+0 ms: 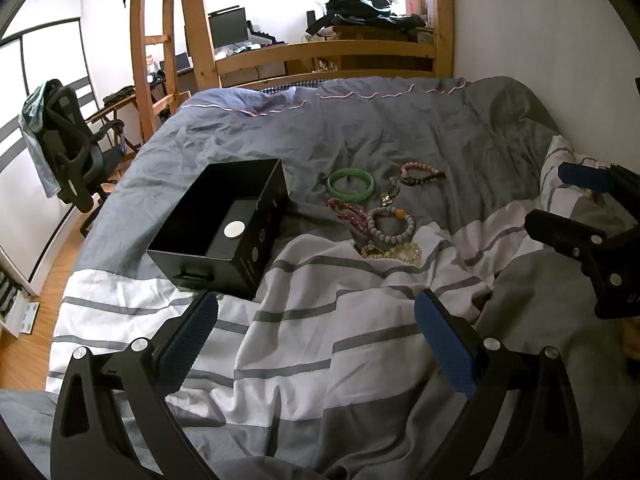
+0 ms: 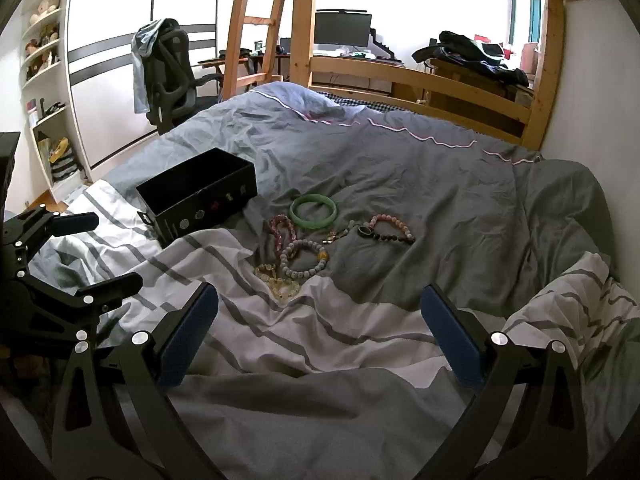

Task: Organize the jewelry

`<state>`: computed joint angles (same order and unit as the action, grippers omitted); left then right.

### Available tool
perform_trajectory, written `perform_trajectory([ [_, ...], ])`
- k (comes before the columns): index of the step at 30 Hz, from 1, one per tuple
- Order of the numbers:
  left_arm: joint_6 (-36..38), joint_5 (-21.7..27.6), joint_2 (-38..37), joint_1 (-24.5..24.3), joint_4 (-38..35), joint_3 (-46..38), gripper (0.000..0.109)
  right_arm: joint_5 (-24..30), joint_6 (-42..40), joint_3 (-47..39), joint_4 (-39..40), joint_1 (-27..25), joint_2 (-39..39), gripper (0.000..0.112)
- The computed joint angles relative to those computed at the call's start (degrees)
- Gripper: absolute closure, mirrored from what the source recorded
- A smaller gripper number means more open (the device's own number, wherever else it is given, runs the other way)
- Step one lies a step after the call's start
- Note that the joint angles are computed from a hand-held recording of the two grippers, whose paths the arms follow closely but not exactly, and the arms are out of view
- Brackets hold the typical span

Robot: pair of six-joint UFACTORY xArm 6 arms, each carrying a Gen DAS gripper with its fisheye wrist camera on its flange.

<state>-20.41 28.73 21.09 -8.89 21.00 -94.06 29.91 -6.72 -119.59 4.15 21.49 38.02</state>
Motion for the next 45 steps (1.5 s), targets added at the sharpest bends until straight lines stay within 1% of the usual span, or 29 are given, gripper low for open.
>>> perform_trajectory([
  [45,0.39,0.0,0.25,-0.38,0.38,0.46,0.011,0.67,0.24,-0.66,-0.47,0.06,0.33,0.012],
])
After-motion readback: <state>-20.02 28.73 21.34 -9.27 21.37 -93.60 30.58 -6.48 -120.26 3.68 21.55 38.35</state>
